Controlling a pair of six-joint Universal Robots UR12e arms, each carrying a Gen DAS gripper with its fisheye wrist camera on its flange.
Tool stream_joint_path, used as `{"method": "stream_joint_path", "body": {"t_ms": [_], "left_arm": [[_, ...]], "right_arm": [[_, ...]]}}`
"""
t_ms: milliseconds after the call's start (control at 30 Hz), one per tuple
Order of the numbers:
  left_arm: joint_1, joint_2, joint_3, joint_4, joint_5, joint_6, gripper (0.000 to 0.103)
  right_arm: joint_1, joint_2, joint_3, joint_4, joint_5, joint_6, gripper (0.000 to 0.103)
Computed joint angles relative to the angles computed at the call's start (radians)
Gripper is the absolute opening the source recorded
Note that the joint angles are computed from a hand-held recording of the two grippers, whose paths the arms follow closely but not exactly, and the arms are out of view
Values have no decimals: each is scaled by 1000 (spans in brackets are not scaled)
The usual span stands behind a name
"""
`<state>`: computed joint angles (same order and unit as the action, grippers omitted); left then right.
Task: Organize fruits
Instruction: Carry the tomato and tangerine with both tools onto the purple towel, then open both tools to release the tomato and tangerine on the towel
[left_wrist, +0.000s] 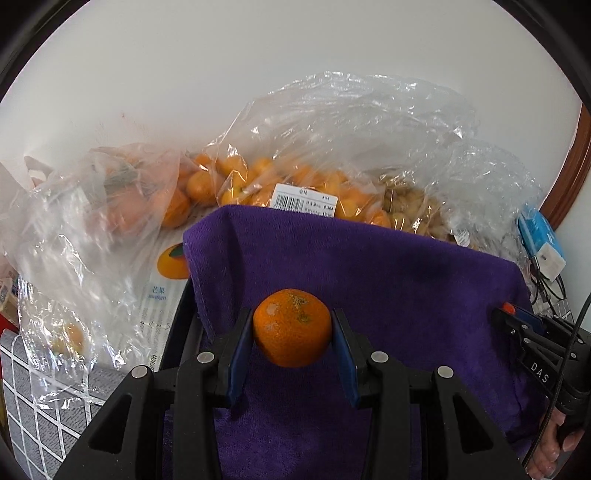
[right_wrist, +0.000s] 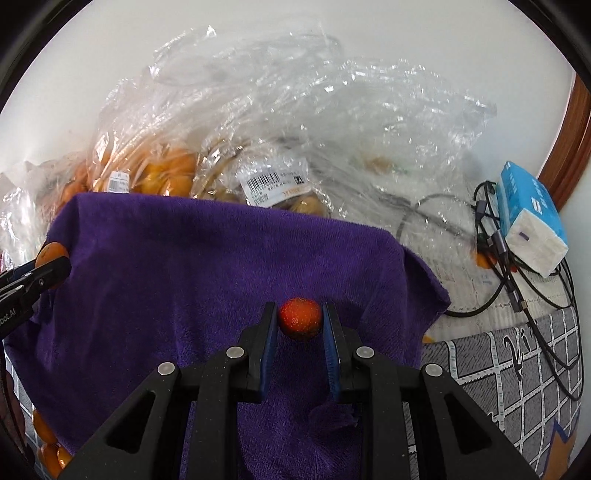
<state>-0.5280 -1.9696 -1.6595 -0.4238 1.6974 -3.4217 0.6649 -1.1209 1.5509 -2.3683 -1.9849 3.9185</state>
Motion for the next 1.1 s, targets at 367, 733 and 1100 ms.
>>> {"method": "stream_joint_path", "body": {"t_ms": [367,733,1100], "left_arm": [[-11,-13,19,-49,0,25,39],[-25,-32,33,-59,17,34,40],[-36,-5,12,24,54,25,59]], "right_arm": [[-6,2,0,13,32,-4,30],[-2,2,-2,1,34,-42,67],[30,-8,-23,31,-61,-23,72]]}}
